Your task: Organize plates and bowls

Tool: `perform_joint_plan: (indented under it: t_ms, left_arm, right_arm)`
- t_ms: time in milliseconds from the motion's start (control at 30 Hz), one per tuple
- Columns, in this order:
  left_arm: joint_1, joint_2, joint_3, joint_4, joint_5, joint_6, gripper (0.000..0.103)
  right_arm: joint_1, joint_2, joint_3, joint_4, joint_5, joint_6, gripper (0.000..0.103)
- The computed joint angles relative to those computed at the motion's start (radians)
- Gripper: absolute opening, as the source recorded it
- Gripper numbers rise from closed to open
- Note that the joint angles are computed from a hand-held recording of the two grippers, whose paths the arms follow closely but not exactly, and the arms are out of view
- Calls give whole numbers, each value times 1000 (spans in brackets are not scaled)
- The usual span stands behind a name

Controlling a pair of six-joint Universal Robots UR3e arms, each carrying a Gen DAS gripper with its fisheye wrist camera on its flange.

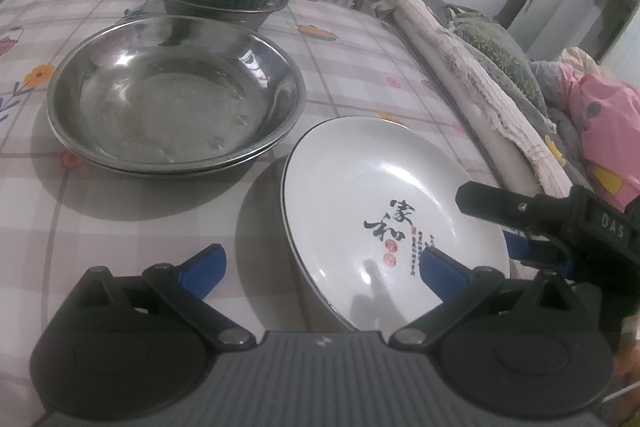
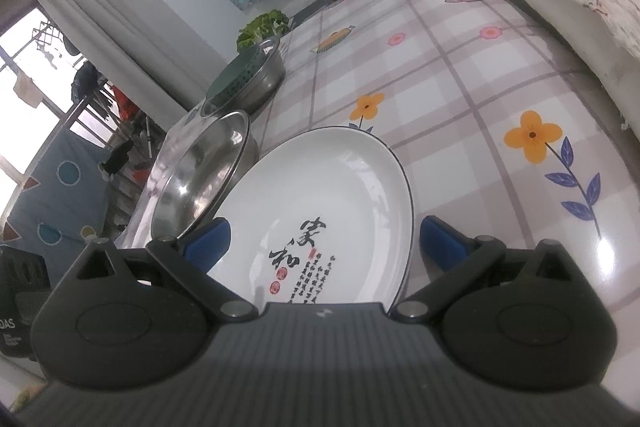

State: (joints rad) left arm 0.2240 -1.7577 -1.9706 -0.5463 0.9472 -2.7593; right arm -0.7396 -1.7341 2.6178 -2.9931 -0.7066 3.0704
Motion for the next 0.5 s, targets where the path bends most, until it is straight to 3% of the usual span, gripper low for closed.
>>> perform_joint_plan:
  t_ms: [500]
  left_arm:
    - [-14,6,-9,16,25,14,103]
  right_arm:
    - [-11,-2,14,-12,12,7,102]
